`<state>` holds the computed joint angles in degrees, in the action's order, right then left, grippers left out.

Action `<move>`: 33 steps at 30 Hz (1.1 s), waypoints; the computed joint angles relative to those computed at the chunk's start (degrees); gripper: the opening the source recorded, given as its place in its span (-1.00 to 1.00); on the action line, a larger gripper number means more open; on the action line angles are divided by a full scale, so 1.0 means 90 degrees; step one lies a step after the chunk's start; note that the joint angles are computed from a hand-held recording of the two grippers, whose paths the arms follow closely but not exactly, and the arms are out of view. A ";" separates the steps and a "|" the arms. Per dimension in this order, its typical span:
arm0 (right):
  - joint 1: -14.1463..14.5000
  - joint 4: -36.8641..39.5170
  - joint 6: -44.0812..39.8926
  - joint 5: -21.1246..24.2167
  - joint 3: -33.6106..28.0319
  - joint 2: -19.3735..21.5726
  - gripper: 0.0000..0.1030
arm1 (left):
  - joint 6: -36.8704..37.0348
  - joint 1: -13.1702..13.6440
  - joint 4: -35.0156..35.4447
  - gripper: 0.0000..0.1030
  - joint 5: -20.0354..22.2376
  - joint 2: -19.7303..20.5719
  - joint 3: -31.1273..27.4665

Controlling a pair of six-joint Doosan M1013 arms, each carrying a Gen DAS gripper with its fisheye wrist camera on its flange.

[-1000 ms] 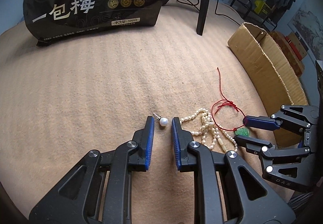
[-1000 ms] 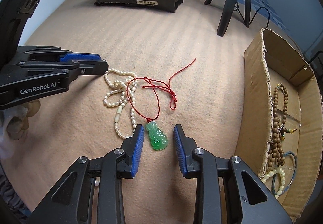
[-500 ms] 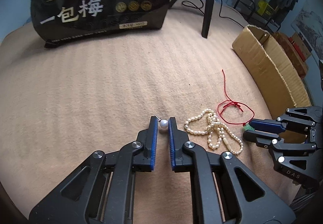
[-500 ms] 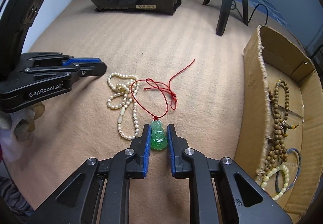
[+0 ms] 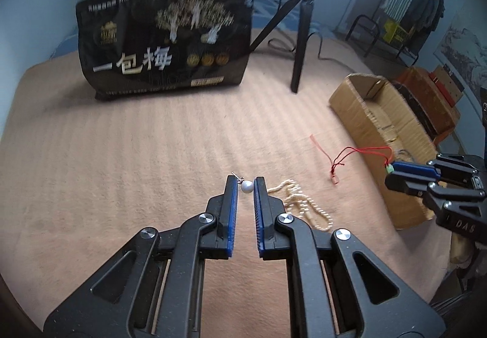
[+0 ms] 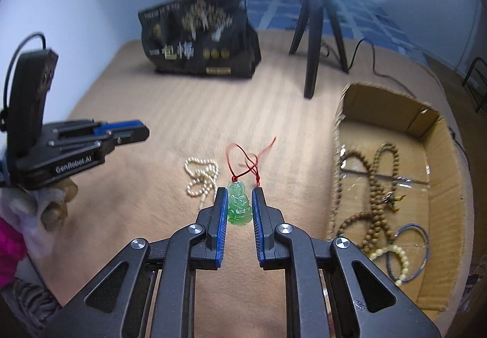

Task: Organize jewelry
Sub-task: 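Lift the earring and jade pendant and carry both toward the box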

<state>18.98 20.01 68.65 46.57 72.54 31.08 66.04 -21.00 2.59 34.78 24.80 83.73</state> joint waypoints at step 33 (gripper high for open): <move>-0.1009 0.0413 0.0390 -0.0981 0.0649 -0.0700 -0.73 | 0.0686 -0.1041 -0.0438 -0.83 -0.0038 0.0399 -0.1142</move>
